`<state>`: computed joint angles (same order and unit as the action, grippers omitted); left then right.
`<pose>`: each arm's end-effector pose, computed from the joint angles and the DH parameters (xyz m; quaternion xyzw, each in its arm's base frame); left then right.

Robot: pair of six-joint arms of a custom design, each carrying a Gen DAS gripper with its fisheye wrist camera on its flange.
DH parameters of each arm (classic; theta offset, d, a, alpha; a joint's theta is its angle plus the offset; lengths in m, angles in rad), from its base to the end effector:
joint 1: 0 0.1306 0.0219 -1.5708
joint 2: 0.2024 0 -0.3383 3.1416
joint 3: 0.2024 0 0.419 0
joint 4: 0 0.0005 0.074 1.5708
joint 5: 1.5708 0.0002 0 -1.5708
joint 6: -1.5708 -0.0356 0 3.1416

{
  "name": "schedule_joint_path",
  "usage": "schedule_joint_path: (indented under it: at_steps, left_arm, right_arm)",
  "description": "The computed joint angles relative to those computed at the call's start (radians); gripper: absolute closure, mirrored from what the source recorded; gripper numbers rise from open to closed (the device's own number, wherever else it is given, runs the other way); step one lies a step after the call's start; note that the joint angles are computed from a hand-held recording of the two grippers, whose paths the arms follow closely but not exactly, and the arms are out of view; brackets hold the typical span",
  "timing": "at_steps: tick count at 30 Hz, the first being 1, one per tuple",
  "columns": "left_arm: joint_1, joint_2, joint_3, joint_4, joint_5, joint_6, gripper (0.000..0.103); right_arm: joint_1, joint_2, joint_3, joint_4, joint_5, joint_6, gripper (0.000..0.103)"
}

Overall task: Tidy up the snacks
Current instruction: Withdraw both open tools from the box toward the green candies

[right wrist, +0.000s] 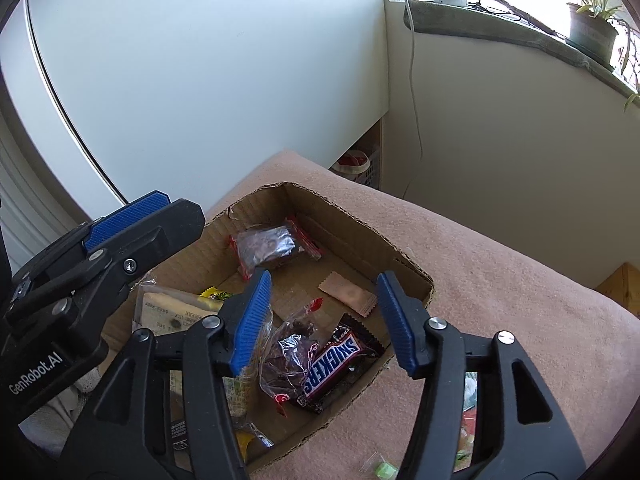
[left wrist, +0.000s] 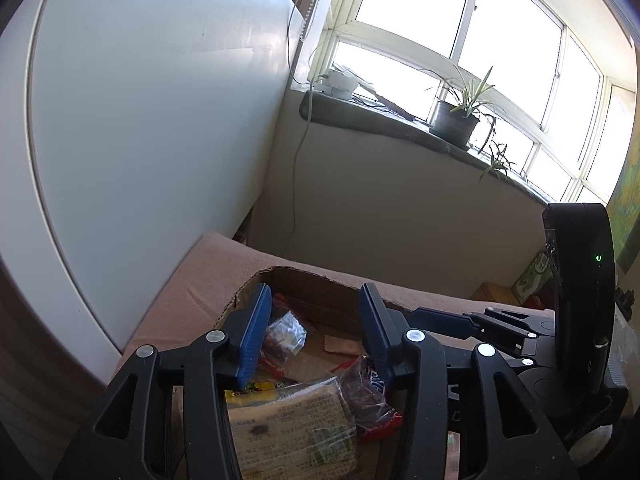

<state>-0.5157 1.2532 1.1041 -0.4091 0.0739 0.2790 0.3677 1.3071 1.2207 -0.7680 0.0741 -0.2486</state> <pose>0.4249 -0.2444 0.3462 0.1210 0.8657 -0.2173 0.4344 0.4587 0.1733 0.3494 -0.0427 0.9350 0.0732 0.3444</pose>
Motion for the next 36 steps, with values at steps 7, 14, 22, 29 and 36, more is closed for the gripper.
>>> schedule_joint_path:
  at_steps: [7, 14, 22, 29, 36]
  left_arm:
    - [-0.009, -0.022, -0.011, 0.01, -0.01, -0.006, 0.058]
    - [-0.037, -0.07, -0.047, 0.028, -0.019, -0.033, 0.058]
    - [-0.086, -0.122, -0.085, 0.038, -0.014, -0.066, 0.058]
    - [-0.136, -0.156, -0.132, 0.037, 0.088, -0.042, 0.058]
    - [-0.214, -0.138, -0.141, 0.006, 0.137, -0.056, 0.058]
  right_arm:
    - [0.007, -0.044, -0.029, -0.012, 0.028, -0.002, 0.04]
    - [0.009, -0.137, -0.098, 0.003, 0.057, 0.012, 0.04]
    - [-0.029, -0.268, -0.198, -0.016, 0.044, 0.032, 0.04]
    - [-0.127, -0.411, -0.311, -0.046, 0.016, 0.011, 0.04]
    - [-0.246, -0.465, -0.38, -0.068, -0.082, 0.034, 0.04]
